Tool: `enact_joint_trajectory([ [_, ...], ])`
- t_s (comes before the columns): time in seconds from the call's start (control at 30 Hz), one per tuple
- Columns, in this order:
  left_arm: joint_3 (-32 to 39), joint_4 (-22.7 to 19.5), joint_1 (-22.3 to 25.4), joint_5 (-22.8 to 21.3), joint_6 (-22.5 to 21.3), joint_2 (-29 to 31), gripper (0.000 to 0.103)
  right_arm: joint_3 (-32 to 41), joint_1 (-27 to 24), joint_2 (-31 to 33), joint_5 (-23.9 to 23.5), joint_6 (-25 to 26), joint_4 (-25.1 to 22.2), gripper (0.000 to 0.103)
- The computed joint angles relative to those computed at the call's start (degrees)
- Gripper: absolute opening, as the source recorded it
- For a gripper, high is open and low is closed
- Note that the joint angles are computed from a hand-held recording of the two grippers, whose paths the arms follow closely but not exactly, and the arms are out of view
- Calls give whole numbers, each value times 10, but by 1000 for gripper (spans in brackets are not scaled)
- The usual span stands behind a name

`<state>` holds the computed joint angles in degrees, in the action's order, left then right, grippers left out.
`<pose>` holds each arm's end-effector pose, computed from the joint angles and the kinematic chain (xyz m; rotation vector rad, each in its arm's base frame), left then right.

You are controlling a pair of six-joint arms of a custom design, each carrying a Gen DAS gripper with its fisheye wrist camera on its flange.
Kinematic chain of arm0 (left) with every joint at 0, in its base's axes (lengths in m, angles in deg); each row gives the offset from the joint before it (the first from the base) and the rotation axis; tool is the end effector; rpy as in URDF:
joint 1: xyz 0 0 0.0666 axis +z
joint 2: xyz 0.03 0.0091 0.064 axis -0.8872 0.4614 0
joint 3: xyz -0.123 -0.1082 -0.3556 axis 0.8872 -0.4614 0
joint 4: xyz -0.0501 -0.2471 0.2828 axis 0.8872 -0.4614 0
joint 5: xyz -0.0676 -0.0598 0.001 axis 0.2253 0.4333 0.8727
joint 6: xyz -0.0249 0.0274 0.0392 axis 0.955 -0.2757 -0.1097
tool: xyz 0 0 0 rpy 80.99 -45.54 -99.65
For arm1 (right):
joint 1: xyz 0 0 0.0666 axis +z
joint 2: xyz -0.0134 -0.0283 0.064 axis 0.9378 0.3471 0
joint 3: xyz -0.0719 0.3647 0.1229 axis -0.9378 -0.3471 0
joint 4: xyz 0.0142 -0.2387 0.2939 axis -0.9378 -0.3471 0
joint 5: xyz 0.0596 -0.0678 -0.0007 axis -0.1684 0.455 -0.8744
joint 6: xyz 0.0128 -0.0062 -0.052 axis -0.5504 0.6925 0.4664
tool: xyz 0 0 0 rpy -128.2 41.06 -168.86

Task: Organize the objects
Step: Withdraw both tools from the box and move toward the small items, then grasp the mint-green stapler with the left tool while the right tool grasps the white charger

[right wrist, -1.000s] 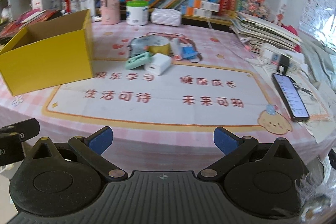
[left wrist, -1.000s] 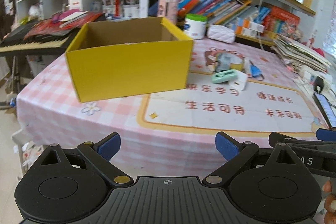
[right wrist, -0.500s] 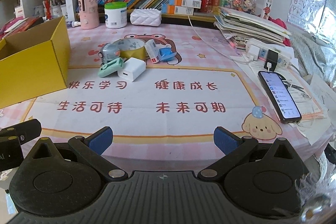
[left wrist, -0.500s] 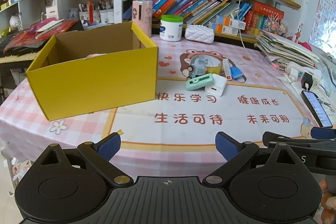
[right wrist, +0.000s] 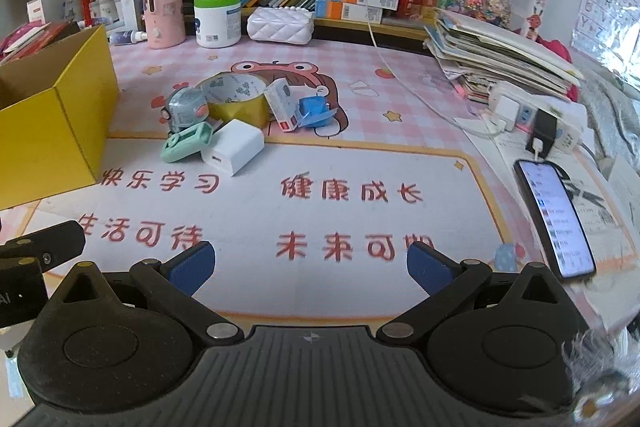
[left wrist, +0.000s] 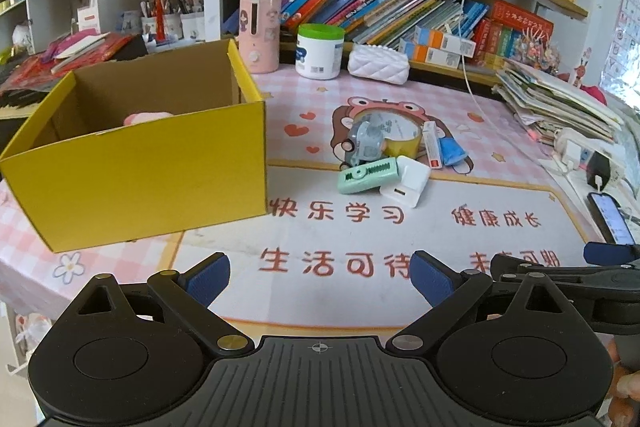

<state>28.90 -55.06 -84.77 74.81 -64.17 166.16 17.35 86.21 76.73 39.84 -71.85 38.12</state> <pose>0.4974 -0.2023 0.3963 0.2554 2.2923 -0.2325 0.4784 0.1265 0.3867 0.2732 2.3440 -0.1962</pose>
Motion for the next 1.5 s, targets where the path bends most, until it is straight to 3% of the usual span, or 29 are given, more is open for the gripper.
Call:
enact_joint_trajectory([
  [0.77,157,-42,-43,-98,85,125,97,107,-106,97,-134,140,41,103],
  [1.07,212,-78,-52,-122,99,163,85,144,-127,133,-199,168,54,101],
  [1.27,254,-105,-53,-125,103,195,81,177,-135,161,-228,173,51,96],
  [1.5,315,-139,-42,-83,150,244,81,192,-149,176,-236,166,44,96],
])
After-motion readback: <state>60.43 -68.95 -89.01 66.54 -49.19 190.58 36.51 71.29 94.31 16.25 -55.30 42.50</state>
